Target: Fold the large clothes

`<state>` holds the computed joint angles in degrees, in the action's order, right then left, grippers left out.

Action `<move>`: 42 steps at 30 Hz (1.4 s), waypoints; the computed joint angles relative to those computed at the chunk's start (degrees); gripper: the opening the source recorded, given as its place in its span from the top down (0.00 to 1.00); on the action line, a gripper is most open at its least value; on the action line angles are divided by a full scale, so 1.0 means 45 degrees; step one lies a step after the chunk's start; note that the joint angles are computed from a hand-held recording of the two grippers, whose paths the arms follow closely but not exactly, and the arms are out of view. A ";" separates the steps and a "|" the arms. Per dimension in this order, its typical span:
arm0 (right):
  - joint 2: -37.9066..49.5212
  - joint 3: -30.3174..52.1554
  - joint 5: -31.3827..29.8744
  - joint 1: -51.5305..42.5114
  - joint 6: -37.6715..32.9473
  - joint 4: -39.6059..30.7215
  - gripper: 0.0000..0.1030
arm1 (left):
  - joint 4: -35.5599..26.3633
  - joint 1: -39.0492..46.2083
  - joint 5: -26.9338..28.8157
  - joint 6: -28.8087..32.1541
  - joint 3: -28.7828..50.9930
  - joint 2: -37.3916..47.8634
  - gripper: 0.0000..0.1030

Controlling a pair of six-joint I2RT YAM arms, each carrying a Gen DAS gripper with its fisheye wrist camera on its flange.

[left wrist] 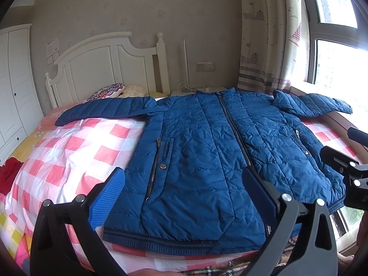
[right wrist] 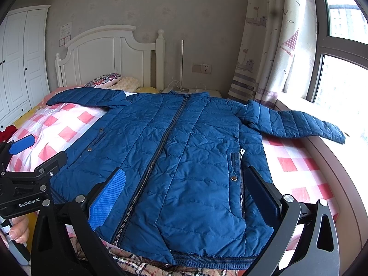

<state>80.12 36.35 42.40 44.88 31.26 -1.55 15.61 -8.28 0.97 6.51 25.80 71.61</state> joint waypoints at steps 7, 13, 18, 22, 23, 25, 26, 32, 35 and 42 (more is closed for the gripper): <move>0.0351 -0.0110 -0.0556 -0.0427 0.0034 0.0302 0.04 | -0.0176 -0.0017 -0.0044 -0.0014 0.0422 0.0643 0.02; 0.0832 -0.0277 -0.1186 -0.0993 0.0043 0.0868 0.04 | -0.0082 0.0107 -0.0033 -0.0006 0.0881 0.1509 0.02; 0.1395 -0.0328 -0.1976 -0.1832 0.0152 0.1266 0.04 | -0.0270 0.0237 0.0000 -0.0112 0.1687 0.2684 0.02; 0.1548 -0.0472 -0.2231 -0.2230 0.0259 0.1598 0.04 | -0.0404 0.0181 -0.0115 -0.0110 0.2149 0.3326 0.02; 0.1434 -0.0586 -0.2122 -0.2211 0.0243 0.1763 0.04 | -0.0363 0.0151 -0.0189 -0.0069 0.2200 0.3394 0.02; 0.1197 -0.0745 -0.1793 -0.2104 0.0127 0.1976 0.04 | -0.0328 0.0082 -0.0269 0.0024 0.2273 0.3405 0.02; 0.1029 -0.0856 -0.1505 -0.2015 0.0041 0.2088 0.04 | -0.0321 0.0014 -0.0334 0.0033 0.2270 0.3356 0.02; -0.0503 -0.2432 -0.0247 -0.1783 -0.0645 0.4219 0.04 | -0.0075 -0.0325 -0.0576 0.0085 0.2145 0.2949 0.02; -0.0726 -0.2965 -0.0400 -0.2167 -0.1426 0.5402 0.04 | 0.0654 -0.0683 -0.1017 0.0375 0.1982 0.2887 0.02; 0.0471 -0.1096 -0.4599 -0.6404 -0.1273 0.2911 0.04 | 0.0995 -0.0631 -0.0810 0.0592 0.5035 0.5837 0.02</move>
